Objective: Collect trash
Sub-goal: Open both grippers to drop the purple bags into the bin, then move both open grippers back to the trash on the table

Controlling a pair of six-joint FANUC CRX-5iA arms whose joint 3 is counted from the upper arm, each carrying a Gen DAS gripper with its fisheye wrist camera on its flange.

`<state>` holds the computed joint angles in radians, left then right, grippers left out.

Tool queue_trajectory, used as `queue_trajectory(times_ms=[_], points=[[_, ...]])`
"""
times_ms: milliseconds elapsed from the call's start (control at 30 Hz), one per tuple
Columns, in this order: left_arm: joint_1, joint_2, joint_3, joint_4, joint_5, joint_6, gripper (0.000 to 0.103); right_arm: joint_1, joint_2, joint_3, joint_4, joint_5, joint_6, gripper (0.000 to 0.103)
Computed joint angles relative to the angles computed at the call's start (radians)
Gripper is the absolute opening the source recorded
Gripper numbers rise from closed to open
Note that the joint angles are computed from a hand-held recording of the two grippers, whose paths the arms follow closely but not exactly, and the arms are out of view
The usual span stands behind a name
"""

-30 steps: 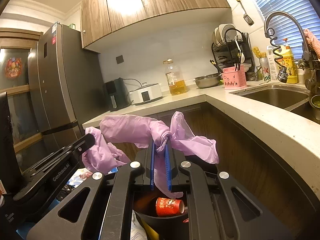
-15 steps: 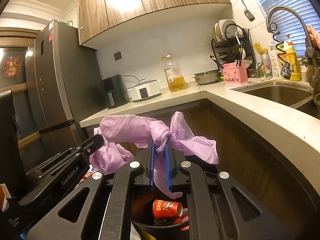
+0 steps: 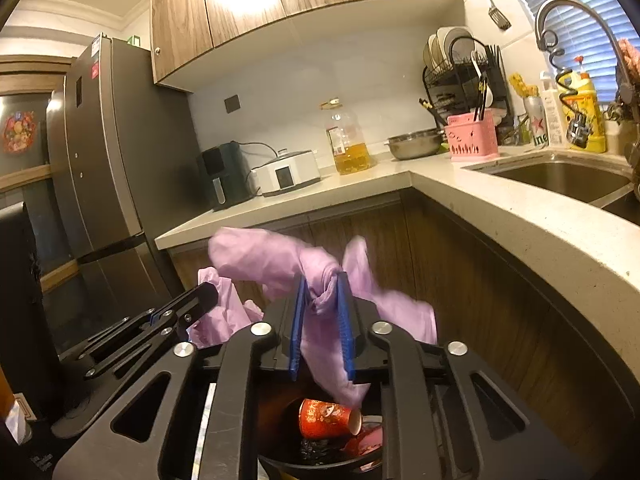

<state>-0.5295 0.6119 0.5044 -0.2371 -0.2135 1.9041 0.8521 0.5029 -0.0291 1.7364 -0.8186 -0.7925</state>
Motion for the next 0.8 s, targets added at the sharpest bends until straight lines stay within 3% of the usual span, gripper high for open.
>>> queue_trajectory(times_ms=[67,167,400,633,800], points=[[0.001,0.006,0.009,0.002,-0.012,-0.003,0.003,-0.001,0.003,0.003,-0.010,-0.001,0.009,0.022],[0.004,0.010,0.011,0.014,-0.016,-0.012,0.013,-0.002,0.003,0.000,-0.017,-0.001,0.005,0.024],[0.008,0.014,0.011,0.007,-0.024,0.005,0.045,0.003,-0.004,-0.013,-0.026,-0.023,-0.013,0.034],[0.005,-0.017,-0.009,-0.113,-0.047,0.153,0.071,0.016,-0.008,-0.020,-0.039,-0.050,-0.007,0.053],[-0.008,-0.058,-0.032,-0.259,-0.089,0.320,0.081,0.032,-0.015,-0.030,-0.033,-0.069,-0.011,0.066]])
